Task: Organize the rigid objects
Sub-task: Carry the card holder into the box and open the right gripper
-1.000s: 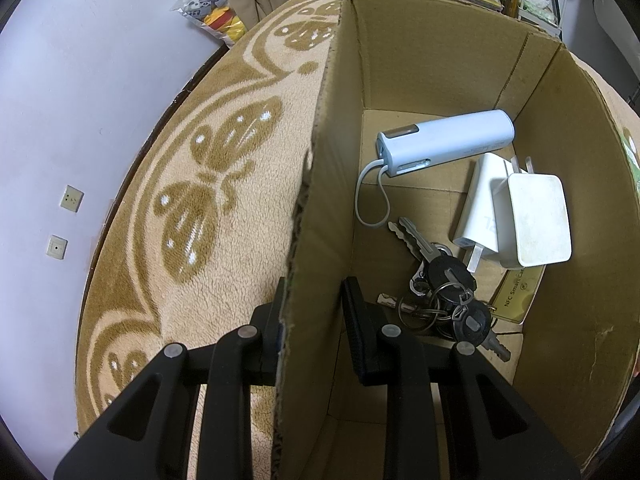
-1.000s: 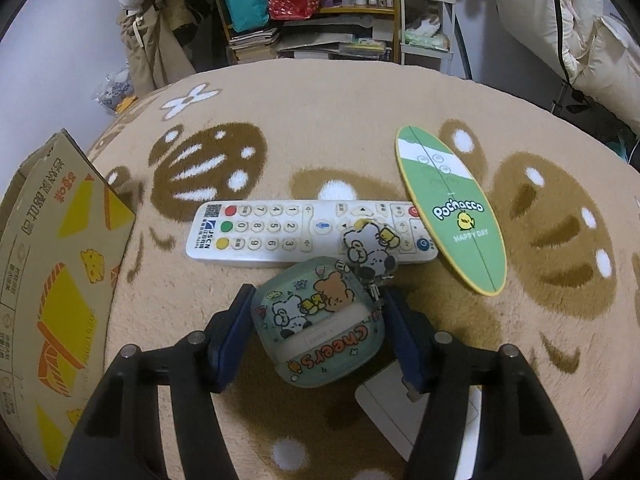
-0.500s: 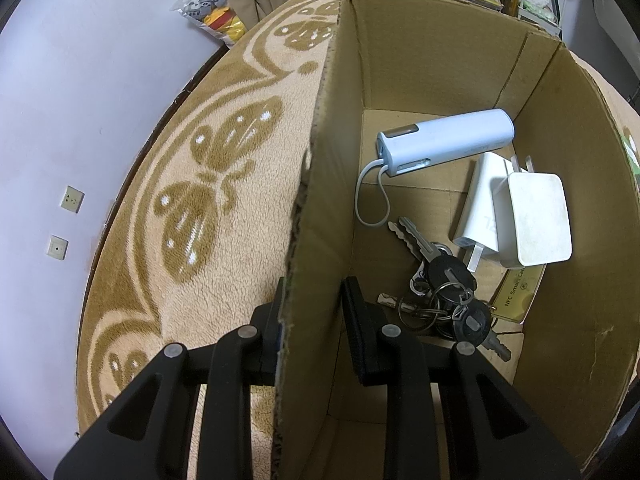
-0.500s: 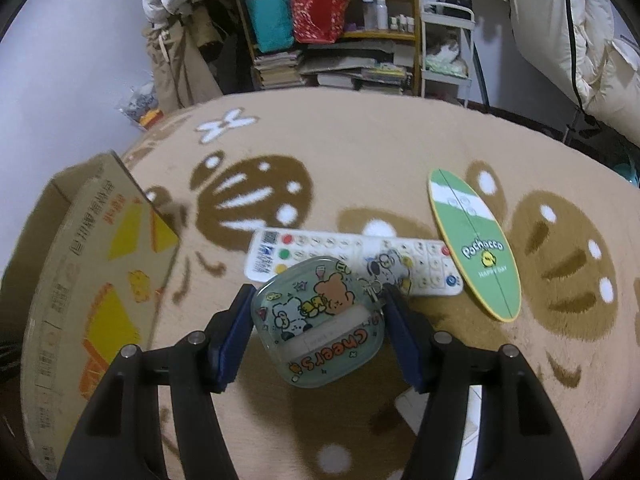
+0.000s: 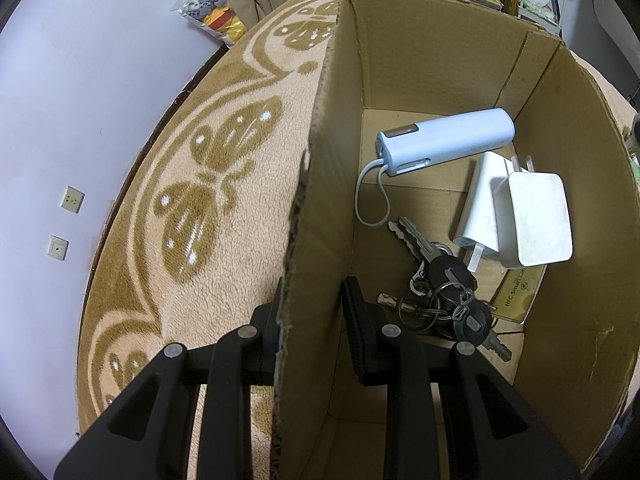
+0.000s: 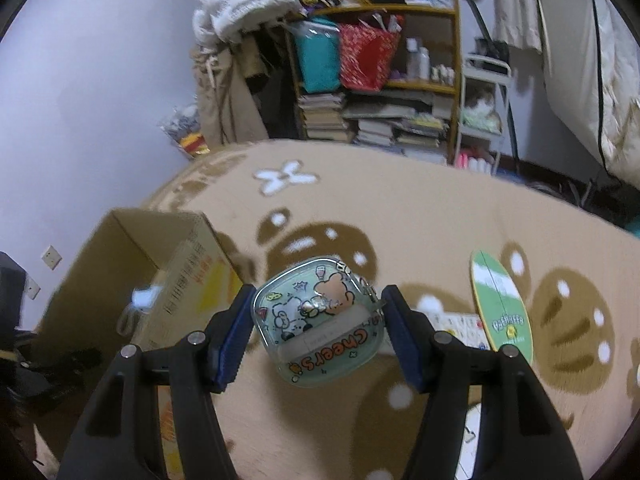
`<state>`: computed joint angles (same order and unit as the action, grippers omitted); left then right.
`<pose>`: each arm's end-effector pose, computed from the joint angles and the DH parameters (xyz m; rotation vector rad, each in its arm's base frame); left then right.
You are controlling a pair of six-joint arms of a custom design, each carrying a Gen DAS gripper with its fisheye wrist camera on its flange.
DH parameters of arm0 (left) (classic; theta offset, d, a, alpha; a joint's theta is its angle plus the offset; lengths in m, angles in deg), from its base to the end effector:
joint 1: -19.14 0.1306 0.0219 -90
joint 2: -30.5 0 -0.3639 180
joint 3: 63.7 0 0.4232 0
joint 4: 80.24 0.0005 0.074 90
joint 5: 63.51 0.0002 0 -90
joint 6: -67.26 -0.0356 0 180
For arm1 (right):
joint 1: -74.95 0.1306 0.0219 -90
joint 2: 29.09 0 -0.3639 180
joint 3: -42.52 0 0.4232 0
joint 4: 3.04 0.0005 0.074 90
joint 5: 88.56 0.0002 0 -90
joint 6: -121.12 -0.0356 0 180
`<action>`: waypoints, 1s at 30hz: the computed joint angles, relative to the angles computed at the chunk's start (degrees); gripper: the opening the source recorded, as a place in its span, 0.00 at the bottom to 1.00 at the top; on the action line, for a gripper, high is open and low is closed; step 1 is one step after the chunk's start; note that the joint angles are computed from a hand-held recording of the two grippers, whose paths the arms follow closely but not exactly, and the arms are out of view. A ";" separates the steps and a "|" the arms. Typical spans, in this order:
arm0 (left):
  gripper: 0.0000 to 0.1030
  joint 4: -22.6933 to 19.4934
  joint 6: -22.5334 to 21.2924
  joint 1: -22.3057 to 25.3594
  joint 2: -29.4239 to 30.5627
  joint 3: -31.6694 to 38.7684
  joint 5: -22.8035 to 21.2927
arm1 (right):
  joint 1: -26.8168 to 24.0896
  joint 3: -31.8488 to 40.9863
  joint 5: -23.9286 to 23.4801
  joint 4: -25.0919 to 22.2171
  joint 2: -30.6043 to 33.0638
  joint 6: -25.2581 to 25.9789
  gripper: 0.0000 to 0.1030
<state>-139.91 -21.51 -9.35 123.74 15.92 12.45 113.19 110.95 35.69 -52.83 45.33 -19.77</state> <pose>0.4300 -0.2241 0.2903 0.6083 2.7228 0.2269 0.3293 0.2333 0.3513 0.4729 2.2747 -0.0081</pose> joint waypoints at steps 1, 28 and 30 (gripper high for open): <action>0.24 0.00 -0.05 -0.02 0.00 0.01 -0.06 | 0.23 0.42 -0.01 0.76 -0.01 0.68 0.66; 0.24 -0.14 0.49 -0.33 0.05 -0.01 -0.08 | 7.66 8.50 -1.64 10.21 6.67 10.50 0.65; 0.24 -0.14 0.43 -0.34 0.00 -0.04 -0.13 | 7.43 8.36 -2.76 10.15 7.38 10.23 0.65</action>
<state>-140.05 -21.07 -9.68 123.74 15.88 12.32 120.62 119.31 32.93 -42.68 52.71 -9.54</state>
